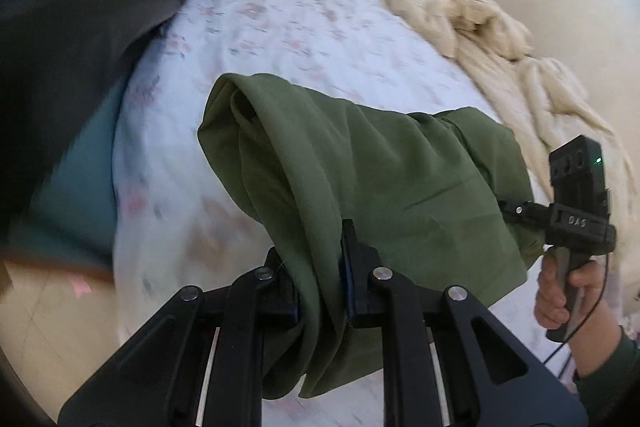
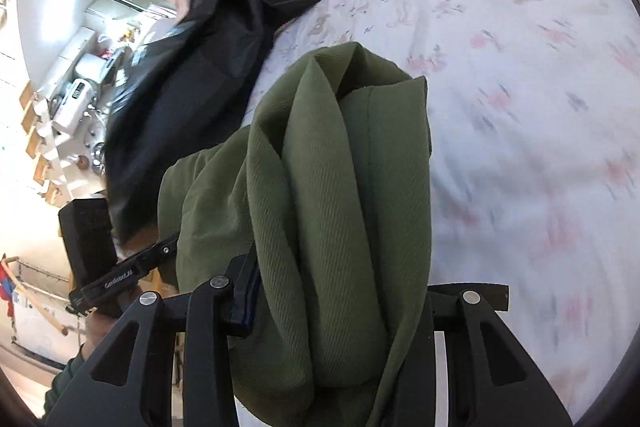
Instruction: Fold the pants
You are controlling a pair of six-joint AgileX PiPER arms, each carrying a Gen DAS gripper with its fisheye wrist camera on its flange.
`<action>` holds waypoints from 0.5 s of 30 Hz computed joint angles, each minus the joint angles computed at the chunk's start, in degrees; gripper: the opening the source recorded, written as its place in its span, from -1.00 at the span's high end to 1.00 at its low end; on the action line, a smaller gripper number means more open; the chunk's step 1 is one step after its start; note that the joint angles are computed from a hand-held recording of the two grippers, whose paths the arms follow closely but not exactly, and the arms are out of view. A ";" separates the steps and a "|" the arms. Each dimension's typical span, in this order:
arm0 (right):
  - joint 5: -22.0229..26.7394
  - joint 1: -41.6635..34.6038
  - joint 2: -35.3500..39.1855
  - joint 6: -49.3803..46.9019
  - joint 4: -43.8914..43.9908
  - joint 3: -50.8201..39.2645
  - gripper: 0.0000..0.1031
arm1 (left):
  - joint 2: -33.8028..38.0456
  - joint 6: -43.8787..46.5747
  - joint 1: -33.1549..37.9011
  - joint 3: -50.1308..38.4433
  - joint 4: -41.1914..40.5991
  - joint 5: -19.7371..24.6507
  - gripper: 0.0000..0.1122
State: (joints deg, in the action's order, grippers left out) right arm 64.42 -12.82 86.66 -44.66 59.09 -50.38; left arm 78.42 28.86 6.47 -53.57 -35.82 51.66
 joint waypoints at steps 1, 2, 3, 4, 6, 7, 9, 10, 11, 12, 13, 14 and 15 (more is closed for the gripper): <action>-1.53 1.38 2.72 0.37 0.42 -1.91 0.23 | 3.66 1.61 0.21 -1.36 -0.39 -1.26 0.77; -3.12 2.57 5.52 0.33 0.30 -3.79 0.23 | 6.85 2.11 -0.75 -2.19 -0.89 -3.33 0.77; -3.93 2.98 7.19 0.21 -0.07 -4.83 0.23 | 10.81 3.04 -0.54 -3.39 -2.29 -4.31 0.77; -4.96 3.39 9.51 0.36 -0.66 -6.21 0.23 | 12.71 5.40 1.19 -3.35 -3.60 -3.67 0.77; -4.81 3.77 13.61 2.13 -2.09 -9.60 0.16 | 15.86 6.11 -0.12 -3.72 -3.73 -5.94 0.74; -4.30 3.12 16.07 1.93 -2.58 -10.58 0.08 | 16.51 8.53 -0.77 -2.74 -4.49 -8.15 0.71; -4.23 1.60 16.94 -0.94 -2.58 -10.51 -0.07 | 16.76 14.04 0.28 -1.16 -8.23 -9.43 0.64; -3.96 0.98 17.36 -1.98 -2.25 -10.71 -0.24 | 17.19 15.24 1.31 -0.88 -9.73 -9.32 0.62; -3.63 -0.17 17.64 -2.76 -2.49 -10.93 -0.34 | 17.37 14.74 1.75 -0.90 -9.71 -9.21 0.53; -4.04 -1.22 17.88 -2.69 -3.18 -11.59 -0.54 | 17.19 13.94 2.10 -0.53 -9.09 -9.71 0.33; -4.10 -3.48 17.46 -3.58 -3.71 -11.09 -0.62 | 16.60 12.21 1.90 -0.29 -7.00 -10.87 0.16; -4.19 -4.52 17.36 -3.27 -4.91 -11.16 -0.62 | 15.42 9.01 1.11 0.40 -3.82 -13.27 -0.19; -3.70 -5.11 17.54 -2.31 -6.65 -11.89 -0.62 | 13.77 3.52 -0.20 1.23 1.49 -16.02 -0.33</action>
